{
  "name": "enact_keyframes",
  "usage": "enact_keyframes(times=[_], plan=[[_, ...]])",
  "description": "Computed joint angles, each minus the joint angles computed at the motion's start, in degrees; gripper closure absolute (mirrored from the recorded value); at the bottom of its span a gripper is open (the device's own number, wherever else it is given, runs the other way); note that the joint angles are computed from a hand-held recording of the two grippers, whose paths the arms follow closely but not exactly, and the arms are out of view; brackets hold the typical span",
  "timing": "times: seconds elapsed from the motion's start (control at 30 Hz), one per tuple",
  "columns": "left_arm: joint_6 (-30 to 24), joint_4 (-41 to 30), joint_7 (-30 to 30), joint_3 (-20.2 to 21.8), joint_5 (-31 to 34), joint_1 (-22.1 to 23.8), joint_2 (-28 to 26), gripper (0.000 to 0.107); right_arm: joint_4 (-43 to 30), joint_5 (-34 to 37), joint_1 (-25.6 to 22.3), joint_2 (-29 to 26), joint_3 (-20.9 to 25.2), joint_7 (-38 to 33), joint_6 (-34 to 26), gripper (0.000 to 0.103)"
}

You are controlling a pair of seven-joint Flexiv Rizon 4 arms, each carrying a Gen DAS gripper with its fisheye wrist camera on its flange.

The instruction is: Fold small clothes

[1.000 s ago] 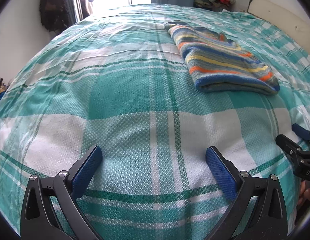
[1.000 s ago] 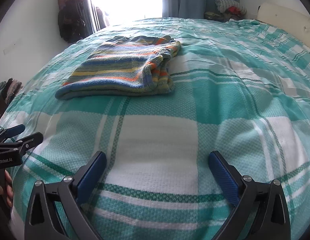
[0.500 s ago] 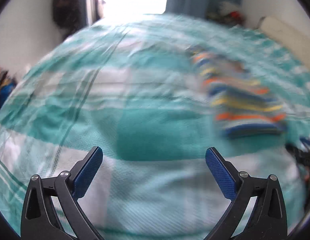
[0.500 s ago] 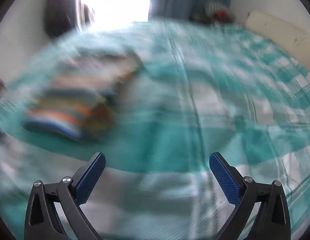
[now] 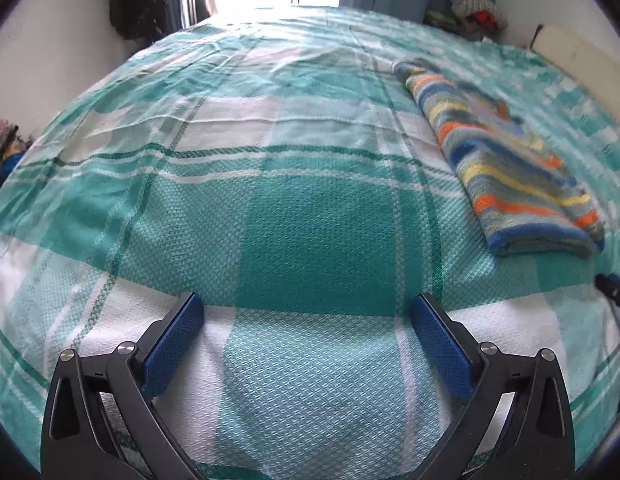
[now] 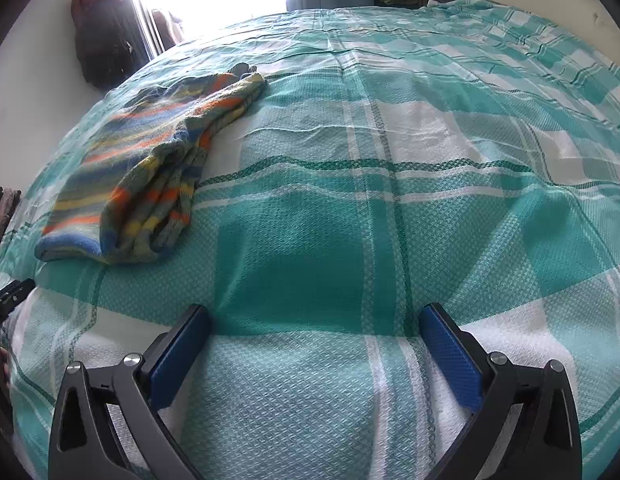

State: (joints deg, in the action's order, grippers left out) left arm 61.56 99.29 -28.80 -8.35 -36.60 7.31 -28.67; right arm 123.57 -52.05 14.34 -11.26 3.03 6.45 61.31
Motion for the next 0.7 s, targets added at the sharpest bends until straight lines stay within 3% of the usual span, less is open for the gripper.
enact_keyframes(times=[0.13, 0.7], plan=[[-2.3, -0.9, 0.0, -0.4, -1.2, 0.9, -0.4, 0.004, 0.2, -0.1, -0.2, 0.1, -0.1, -0.1, 0.1, 0.000], [-1.9, -0.7, 0.2, 0.0, -1.2, 0.4, -0.3, 0.004, 0.1, -0.3, -0.1, 0.0, 0.0, 0.2, -0.1, 0.000]])
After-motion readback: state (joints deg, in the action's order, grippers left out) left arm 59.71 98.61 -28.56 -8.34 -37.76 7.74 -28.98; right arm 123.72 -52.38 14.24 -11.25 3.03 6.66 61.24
